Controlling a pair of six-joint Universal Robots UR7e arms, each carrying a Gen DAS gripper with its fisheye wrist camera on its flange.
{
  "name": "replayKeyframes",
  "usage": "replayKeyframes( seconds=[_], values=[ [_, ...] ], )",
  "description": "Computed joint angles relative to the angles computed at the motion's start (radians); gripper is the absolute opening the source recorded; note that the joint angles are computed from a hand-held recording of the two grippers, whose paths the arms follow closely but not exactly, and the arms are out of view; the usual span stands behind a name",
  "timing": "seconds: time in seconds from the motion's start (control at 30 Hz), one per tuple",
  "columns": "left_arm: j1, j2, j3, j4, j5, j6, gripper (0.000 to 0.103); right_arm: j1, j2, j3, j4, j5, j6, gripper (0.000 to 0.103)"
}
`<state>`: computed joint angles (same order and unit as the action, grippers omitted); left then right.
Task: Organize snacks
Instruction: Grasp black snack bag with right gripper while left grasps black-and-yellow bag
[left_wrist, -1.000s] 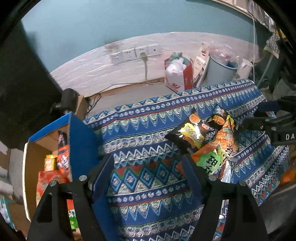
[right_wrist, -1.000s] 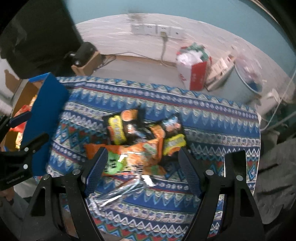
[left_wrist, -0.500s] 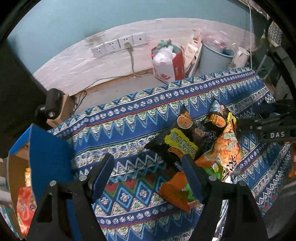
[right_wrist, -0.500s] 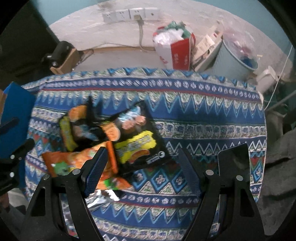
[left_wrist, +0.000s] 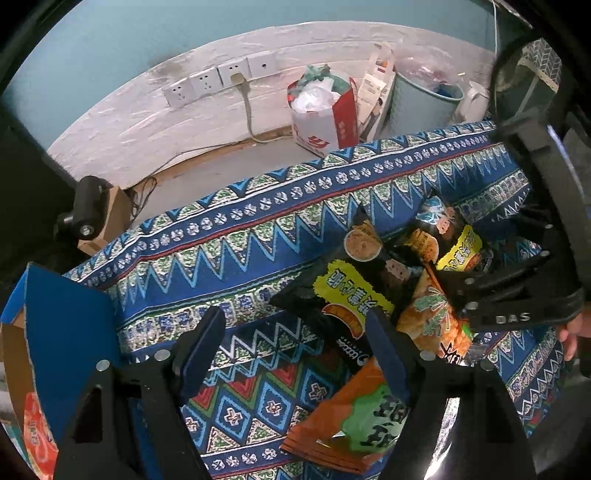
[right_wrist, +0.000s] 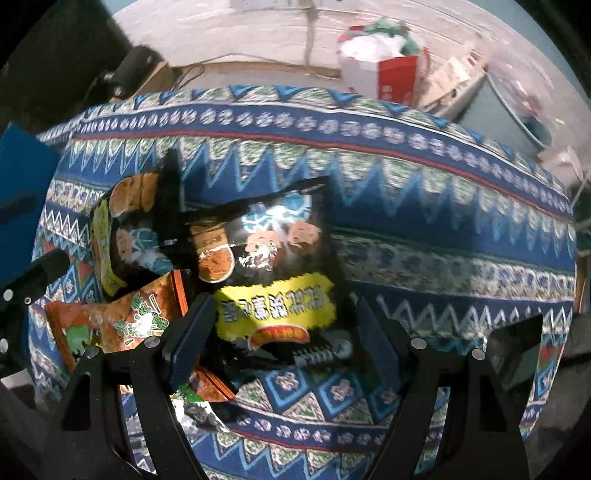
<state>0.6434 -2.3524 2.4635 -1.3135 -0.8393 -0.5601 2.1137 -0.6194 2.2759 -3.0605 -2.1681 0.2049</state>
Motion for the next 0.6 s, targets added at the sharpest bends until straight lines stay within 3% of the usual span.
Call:
replayKeyframes(
  seconds=[0.27,0.43,0.6],
  values=[
    [-0.011,0.012,0.031,-0.047,-0.008,0.08,0.081,-0.031,0.012,-0.015,-0.002,-0.013,0.004,0.08],
    [-0.006,0.038,0.055,-0.114,-0.034,0.135,0.081,-0.027,0.017,-0.008,0.009,-0.083,0.01,0.08],
    [-0.002,0.082,0.078,-0.163,-0.028,0.169,0.082,-0.049,-0.013,0.037,-0.046,-0.074,0.029,0.06]
  ],
)
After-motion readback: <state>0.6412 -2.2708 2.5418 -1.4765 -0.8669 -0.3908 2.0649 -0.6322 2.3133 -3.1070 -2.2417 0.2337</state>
